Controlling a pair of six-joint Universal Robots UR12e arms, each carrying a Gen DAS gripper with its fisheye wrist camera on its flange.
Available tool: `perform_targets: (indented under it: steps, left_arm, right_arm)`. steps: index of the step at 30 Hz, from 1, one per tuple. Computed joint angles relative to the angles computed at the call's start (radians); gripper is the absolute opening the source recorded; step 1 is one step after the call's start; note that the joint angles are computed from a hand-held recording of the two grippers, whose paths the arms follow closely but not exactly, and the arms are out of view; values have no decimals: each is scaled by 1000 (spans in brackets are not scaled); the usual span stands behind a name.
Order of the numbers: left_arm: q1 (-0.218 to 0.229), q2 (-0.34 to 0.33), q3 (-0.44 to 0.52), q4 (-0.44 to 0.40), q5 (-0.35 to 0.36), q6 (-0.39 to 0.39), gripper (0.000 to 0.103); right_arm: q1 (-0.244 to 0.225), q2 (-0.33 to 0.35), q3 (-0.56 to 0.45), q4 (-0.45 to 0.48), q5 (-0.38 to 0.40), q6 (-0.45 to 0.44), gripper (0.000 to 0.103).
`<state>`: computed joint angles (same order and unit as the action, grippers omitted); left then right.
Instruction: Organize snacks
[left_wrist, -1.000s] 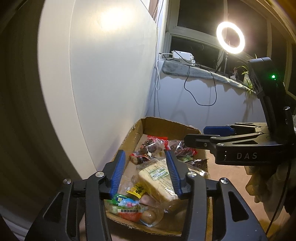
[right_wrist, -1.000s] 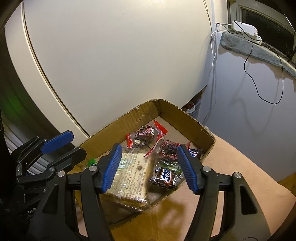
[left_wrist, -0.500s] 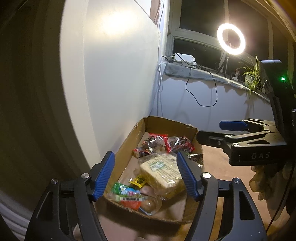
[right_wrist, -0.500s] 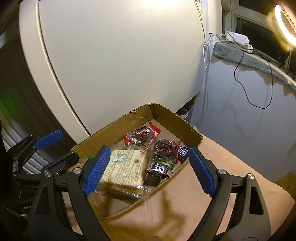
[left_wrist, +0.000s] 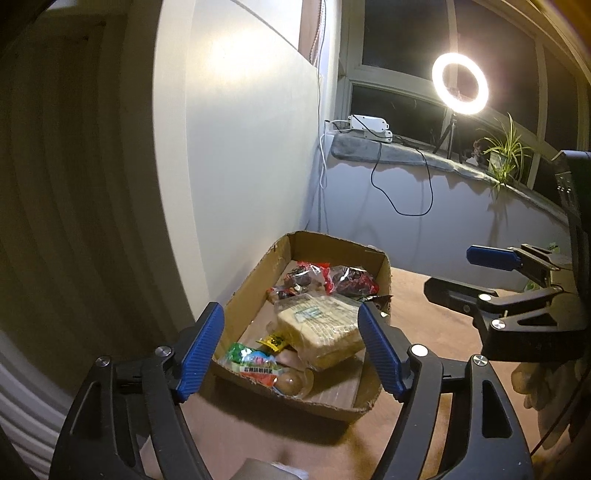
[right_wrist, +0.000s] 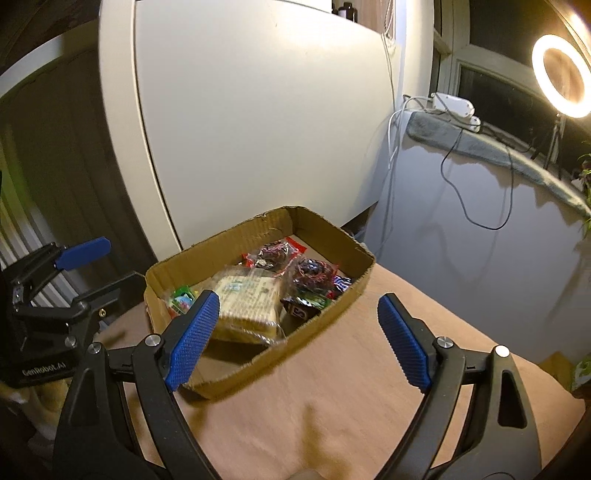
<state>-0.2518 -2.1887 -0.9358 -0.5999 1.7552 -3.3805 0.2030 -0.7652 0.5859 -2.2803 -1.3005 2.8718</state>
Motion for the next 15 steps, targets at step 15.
perform_targets:
  steps: [15]
  left_arm:
    - [-26,16,-29,3,48,-12,75]
  right_arm:
    - [-19,-88,177,-91,7,19,90]
